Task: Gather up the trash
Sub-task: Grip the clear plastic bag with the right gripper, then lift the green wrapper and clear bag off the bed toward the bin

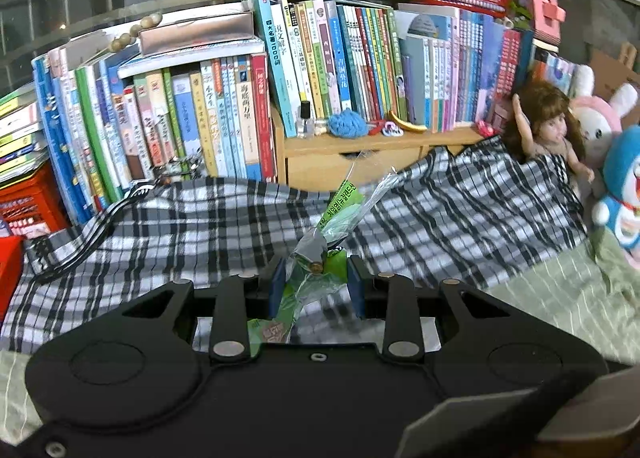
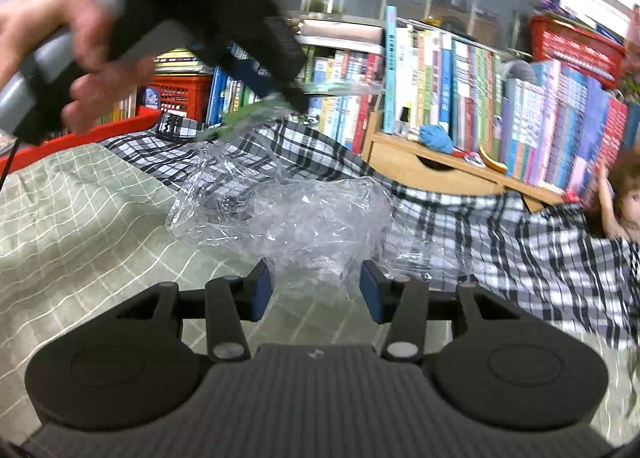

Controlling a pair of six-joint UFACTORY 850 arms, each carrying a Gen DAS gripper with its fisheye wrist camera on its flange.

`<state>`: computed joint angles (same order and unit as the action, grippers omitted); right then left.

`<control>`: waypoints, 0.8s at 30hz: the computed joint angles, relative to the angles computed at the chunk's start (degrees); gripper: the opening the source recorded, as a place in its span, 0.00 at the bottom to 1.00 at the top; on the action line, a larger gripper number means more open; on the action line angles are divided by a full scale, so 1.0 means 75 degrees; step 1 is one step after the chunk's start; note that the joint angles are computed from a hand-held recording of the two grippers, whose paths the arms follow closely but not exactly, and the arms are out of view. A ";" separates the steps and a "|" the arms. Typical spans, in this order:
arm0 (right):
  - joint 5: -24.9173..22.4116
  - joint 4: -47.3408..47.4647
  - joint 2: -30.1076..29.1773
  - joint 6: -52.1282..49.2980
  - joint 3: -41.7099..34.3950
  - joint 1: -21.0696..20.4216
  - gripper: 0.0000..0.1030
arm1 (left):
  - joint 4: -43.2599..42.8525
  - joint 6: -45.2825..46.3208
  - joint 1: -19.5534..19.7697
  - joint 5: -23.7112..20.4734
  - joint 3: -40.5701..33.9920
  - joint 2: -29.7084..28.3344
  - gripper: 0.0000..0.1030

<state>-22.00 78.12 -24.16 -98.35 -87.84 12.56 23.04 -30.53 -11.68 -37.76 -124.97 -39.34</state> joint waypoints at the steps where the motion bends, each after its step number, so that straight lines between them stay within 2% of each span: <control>1: -0.0019 -0.0027 0.0095 0.0006 0.0114 -0.0038 0.52 | 0.0120 -0.0155 -0.0016 0.0135 0.0486 0.0307 0.30; 8: -0.0207 0.0285 0.0829 -0.0678 0.0972 -0.0258 0.54 | 0.0784 -0.0941 -0.0172 0.0709 0.2770 0.1880 0.30; 12: -0.0738 -0.0153 0.1107 -0.0097 0.1172 -0.0458 0.57 | 0.1137 -0.1253 -0.0383 0.0903 0.3558 0.2521 0.30; 15: -0.0958 -0.0314 0.1338 0.0108 0.1403 -0.0557 0.51 | 0.1485 -0.1542 -0.0609 0.0979 0.4034 0.2938 0.30; 17: -0.0948 -0.0368 0.1529 0.0015 0.1631 -0.0568 0.41 | 0.1621 -0.1747 -0.0744 0.1069 0.4369 0.3220 0.30; 21: -0.0992 -0.0387 0.1805 -0.0101 0.1977 -0.0595 0.38 | 0.1765 -0.2147 -0.0970 0.1057 0.4850 0.3591 0.30; 24: -0.1329 -0.0359 0.1989 -0.0025 0.2108 -0.0731 0.37 | 0.1794 -0.2424 -0.1066 0.1038 0.5158 0.3798 0.30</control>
